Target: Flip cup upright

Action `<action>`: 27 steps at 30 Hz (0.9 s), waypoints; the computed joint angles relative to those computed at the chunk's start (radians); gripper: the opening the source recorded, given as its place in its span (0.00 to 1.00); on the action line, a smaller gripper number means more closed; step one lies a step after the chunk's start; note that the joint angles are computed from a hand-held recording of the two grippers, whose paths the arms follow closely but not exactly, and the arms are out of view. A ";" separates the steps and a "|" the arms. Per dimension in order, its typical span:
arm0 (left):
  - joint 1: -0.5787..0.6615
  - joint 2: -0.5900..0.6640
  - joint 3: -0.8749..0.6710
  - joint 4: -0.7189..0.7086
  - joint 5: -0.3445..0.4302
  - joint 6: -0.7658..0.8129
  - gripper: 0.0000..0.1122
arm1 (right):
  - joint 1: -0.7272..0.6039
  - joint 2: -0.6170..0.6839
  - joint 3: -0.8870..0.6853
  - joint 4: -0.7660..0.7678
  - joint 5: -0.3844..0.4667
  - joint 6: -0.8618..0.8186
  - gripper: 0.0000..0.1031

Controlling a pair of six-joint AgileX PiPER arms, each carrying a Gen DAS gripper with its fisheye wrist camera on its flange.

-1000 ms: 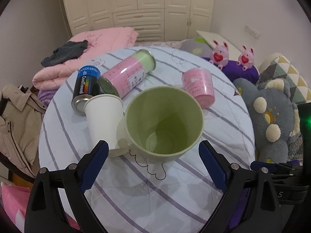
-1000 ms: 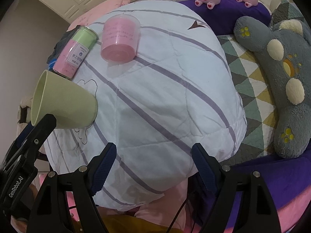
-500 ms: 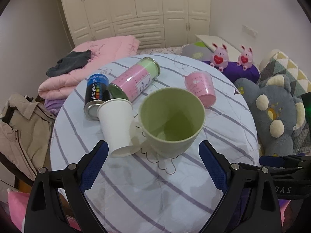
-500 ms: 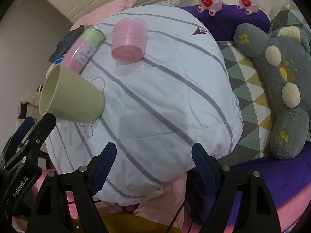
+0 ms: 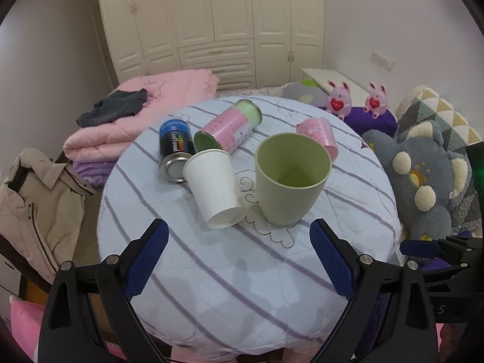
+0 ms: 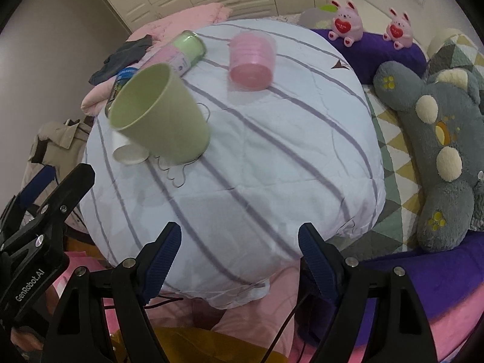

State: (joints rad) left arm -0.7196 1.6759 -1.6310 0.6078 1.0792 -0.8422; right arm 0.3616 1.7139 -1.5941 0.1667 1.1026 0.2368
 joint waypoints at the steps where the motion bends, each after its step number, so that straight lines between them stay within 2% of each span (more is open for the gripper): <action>1: -0.005 -0.016 0.020 0.011 -0.010 -0.013 0.85 | 0.017 -0.012 0.015 -0.018 -0.014 0.018 0.79; 4: -0.019 -0.082 0.105 0.050 -0.065 -0.035 0.85 | 0.073 -0.064 0.079 -0.084 -0.094 0.079 0.79; 13: -0.105 -0.231 0.296 0.296 -0.116 -0.246 0.85 | 0.229 -0.182 0.227 -0.300 -0.327 0.246 0.79; 16: -0.108 -0.270 0.359 0.355 -0.144 -0.311 0.85 | 0.264 -0.194 0.255 -0.366 -0.373 0.299 0.79; 21: -0.100 -0.311 0.451 0.439 -0.205 -0.405 0.85 | 0.319 -0.223 0.318 -0.538 -0.436 0.472 0.79; 27: -0.087 -0.342 0.547 0.567 -0.285 -0.546 0.85 | 0.366 -0.255 0.427 -0.808 -0.536 0.775 0.79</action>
